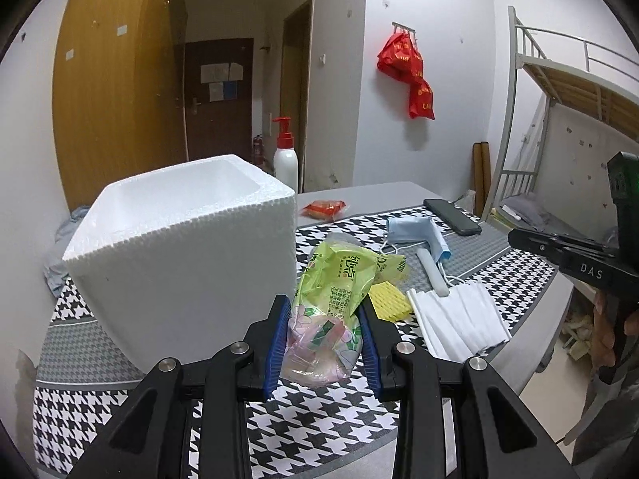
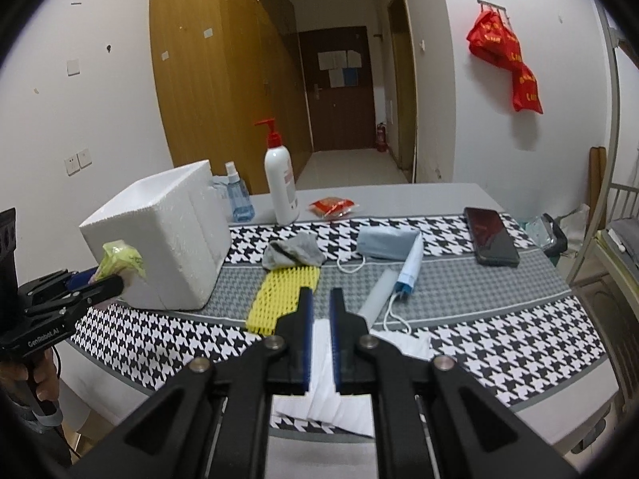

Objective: Organize soft objects
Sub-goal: 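Lift the packet with left gripper while right gripper lifts the white cloth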

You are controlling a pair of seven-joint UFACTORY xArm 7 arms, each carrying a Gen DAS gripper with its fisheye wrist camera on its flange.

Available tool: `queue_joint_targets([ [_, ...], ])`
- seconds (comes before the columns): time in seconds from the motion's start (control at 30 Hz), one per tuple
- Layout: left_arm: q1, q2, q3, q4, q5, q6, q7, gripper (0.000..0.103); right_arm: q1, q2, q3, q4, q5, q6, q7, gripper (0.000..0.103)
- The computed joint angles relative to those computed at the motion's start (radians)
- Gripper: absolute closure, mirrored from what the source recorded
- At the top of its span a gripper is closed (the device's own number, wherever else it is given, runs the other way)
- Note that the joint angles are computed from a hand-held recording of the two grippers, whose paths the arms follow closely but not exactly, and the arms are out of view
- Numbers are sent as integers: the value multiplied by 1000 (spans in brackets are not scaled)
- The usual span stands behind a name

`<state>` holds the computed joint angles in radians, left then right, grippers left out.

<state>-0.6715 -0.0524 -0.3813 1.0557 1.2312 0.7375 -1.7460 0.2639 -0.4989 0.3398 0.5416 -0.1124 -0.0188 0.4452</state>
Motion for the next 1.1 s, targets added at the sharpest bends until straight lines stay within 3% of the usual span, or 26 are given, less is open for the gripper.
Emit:
queue_joint_targets([
  [0.37,16,-15,-3,10,34,17,-14,68,17,31,-19,42,4,-36,-32,93],
  [0.47,12,-8,-6,9,35,28,-20,68,70,50,-56,44,20,8,-52,93],
  [0.6,9,-11,-5,-6,43,28,-38,68,8,81,30,34,-10,64,-13,92],
  [0.67,7,-9,-5,-9,42,35,-36,68,-23,107,67,43,-41,104,15,86],
  [0.73,9,-9,-2,-16,46,16,-44,68,-125,122,169,56,-123,145,107,65],
  [0.8,11,-10,2,-24,48,-2,-45,68,-164,131,203,58,-176,145,163,44],
  [0.83,13,-10,2,-28,50,-2,-47,68,-163,139,202,56,-190,138,179,40],
  [1.1,34,-11,15,-60,71,-65,-80,68,-167,216,192,109,-303,250,325,40],
])
